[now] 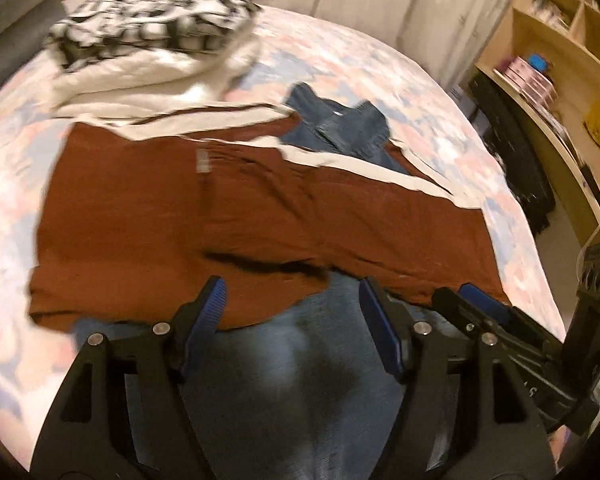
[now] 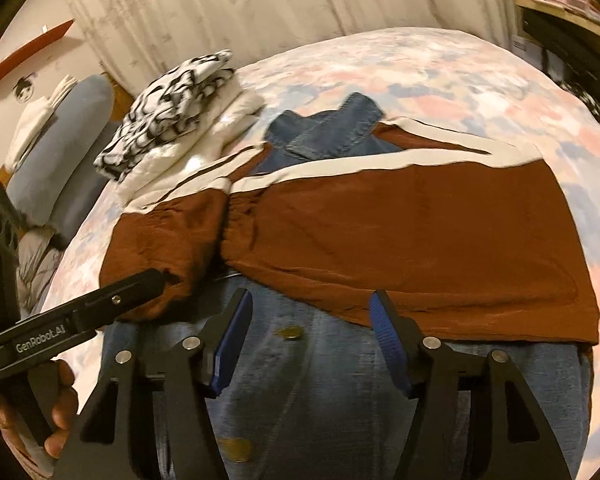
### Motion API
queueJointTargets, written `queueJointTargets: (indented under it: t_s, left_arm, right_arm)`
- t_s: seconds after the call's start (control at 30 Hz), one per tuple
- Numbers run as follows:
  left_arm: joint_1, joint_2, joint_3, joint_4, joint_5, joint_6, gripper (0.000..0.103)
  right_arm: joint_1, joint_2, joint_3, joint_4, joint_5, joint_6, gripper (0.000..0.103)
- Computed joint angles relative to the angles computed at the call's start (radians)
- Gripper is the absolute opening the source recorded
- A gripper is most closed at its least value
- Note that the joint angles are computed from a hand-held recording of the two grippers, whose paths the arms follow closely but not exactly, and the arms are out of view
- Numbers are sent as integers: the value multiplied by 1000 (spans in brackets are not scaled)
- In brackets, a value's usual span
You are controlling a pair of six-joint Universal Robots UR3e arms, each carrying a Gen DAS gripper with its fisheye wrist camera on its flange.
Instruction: Fold large clothes
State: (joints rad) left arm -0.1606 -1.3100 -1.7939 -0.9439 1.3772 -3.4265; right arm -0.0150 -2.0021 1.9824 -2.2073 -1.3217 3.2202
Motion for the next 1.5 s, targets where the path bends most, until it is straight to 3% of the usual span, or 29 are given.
queueJointTargets:
  t_s: [0.13,0.33,0.7,0.77,0.83,0.9,1.03,1.17,1.27,1.37,1.5]
  left_arm:
    - [59,125,-76,-50,75,3,66]
    - [258,302,-180,-151,-9,63,66]
    - [409,407,-243,-240,-120,143,66]
    - [403,405,-242,-239,-118,138,66]
    - [405,412,-244,-246,-122,140,66]
    - [409,422,-243,-251,-126,144,66]
    - [353,430,-246,-201,-57,122,66]
    - [326,436,-239,-191,-44,128,66]
    - [306,428,-237,-185,-34,137,66]
    - [292,418,-229,-197,-18,161,66]
    - [358,423,-216,-251,-43,241,66]
  right_arm:
    - [149,108,-95,-27,-76,29,67]
    - [368,352,-326,-25,-228,11,72]
    - [585,846,-801,111,-496,-95,72]
    - [595,890,-855,116,-510,-116,62]
    - [579,910,-905,142,-486,-126,25]
    - [540,885,-909,115,-427,-109,17]
    - [380,696,-741,-23,-242,-19,14]
    - [172,489,-530,-78,-141,82,14]
    - [41,413,-434,0,-72,65,15]
    - [-8,381,-334,42,-141,2,17]
    - [-144,338,-249,126,-16,-69,20]
